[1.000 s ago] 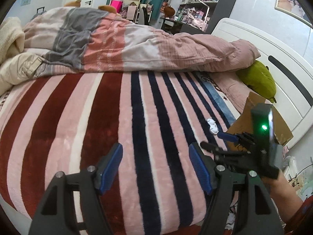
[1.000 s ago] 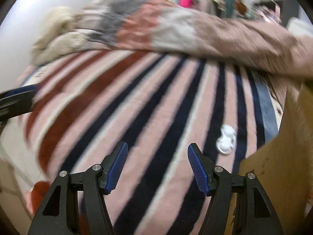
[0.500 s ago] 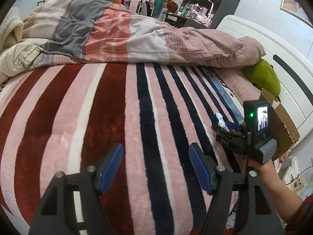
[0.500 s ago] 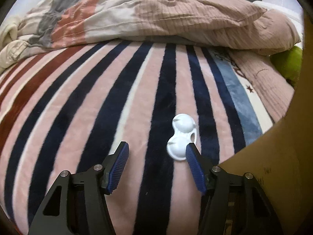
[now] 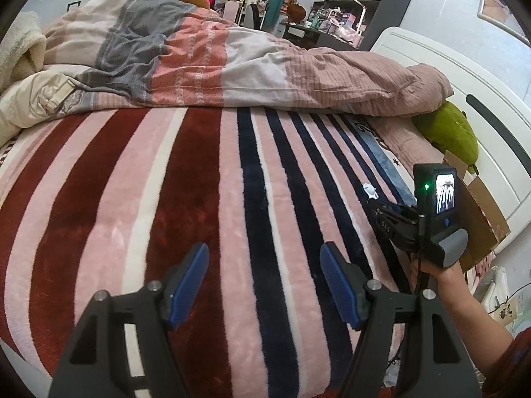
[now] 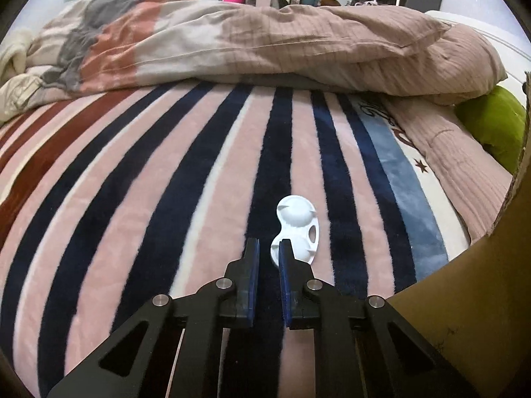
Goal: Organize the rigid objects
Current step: 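Return the right gripper and close on the white lens case, then carry the lens case into the cardboard box and open the right gripper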
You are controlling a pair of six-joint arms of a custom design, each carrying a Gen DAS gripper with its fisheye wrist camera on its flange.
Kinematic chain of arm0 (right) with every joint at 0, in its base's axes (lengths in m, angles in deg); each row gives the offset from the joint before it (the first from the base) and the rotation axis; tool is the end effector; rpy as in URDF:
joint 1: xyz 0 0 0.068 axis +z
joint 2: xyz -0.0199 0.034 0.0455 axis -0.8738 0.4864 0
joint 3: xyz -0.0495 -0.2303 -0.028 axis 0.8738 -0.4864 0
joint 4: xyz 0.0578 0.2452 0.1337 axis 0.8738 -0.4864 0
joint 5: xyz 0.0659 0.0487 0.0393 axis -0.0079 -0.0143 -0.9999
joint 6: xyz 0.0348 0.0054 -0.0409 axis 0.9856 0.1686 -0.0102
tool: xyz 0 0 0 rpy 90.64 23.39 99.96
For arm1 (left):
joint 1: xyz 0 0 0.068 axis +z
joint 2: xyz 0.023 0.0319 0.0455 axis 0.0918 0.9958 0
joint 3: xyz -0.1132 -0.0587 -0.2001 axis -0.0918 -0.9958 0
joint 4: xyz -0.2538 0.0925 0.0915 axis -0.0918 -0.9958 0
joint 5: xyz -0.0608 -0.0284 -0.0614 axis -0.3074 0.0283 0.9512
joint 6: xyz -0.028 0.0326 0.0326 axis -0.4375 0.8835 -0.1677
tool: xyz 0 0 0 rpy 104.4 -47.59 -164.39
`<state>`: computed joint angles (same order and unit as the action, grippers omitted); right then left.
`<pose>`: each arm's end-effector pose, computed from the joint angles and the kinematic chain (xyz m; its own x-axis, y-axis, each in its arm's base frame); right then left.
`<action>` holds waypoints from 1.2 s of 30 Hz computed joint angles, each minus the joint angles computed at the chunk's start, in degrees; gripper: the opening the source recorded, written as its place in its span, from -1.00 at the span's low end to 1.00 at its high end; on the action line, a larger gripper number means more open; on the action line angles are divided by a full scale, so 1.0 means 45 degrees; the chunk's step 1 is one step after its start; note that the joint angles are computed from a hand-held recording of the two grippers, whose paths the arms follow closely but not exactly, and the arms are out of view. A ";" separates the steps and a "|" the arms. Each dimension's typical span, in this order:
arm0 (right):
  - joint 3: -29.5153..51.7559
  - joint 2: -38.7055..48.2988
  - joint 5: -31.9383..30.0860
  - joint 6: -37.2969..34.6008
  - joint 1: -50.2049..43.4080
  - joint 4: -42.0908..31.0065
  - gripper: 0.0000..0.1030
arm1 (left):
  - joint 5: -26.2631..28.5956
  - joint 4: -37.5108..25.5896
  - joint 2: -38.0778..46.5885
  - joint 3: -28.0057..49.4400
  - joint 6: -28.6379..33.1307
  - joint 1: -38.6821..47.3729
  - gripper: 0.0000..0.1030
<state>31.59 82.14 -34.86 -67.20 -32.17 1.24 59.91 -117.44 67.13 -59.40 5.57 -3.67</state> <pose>0.2572 0.1296 0.1475 -0.6749 -0.3673 -0.6400 -0.3020 0.9288 -0.2146 0.0976 -0.0171 0.2112 -0.7314 -0.2422 -0.6375 -0.0743 0.9575 -0.2786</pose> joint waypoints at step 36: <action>-0.0342 -0.9264 -0.6711 -0.3556 0.2338 -0.6118 -0.46 | -0.1634 0.3254 0.4251 0.3310 -0.2963 -0.6524 -0.34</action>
